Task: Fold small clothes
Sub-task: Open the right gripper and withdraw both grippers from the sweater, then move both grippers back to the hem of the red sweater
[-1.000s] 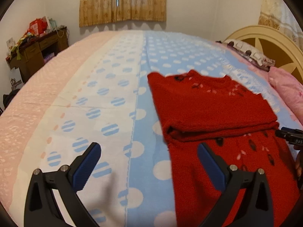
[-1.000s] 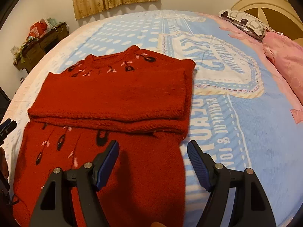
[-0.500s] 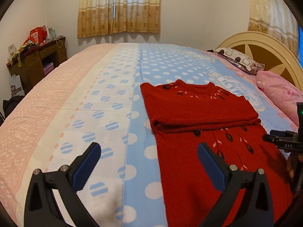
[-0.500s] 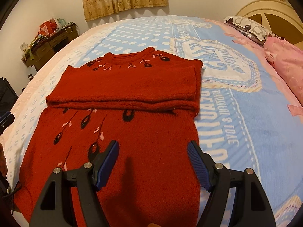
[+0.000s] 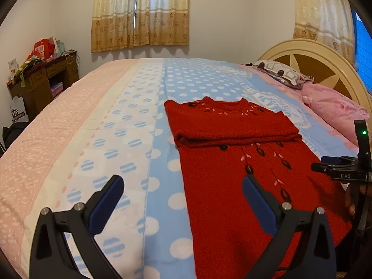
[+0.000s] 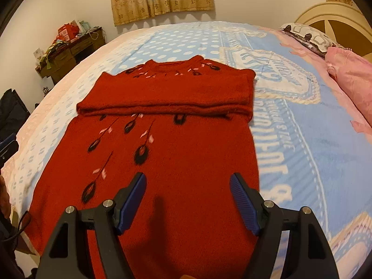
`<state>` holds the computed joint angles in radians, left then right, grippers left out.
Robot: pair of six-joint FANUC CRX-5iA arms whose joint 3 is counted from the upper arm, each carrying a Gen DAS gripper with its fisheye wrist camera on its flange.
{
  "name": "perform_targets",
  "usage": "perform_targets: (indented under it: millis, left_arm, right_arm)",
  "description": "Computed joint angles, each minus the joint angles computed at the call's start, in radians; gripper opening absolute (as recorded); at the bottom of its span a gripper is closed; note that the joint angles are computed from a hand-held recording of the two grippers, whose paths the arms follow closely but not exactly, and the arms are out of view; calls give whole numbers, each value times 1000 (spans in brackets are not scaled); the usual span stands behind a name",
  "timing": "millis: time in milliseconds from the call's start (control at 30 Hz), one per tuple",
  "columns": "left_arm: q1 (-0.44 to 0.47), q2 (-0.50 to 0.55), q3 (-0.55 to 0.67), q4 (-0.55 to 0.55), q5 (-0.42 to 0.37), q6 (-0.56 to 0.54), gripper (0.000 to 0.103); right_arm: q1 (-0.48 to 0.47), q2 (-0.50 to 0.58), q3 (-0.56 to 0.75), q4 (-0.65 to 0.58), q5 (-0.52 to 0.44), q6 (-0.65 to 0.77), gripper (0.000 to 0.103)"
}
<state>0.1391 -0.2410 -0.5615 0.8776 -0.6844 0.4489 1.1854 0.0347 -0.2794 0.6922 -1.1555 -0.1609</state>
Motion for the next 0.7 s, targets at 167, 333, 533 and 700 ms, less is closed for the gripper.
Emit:
perform_targets:
  millis: [167,333,533,700]
  left_arm:
    - [23,-47,-39,19,-29,-27,103]
    - [42,-82,-64,26,-58,-48,103]
    - [78,-127,-98,28,-104,-67,103]
    - [109,-165,-121,10,-142,-76,103]
  right_arm:
    - [36,4,3,-5,-19,-5,75]
    - [64,-1,-6,4,-23,-40,75]
    - [98,-2,-2,4,-44,-43,75]
    - [119,0,5,4,-58,-45,75]
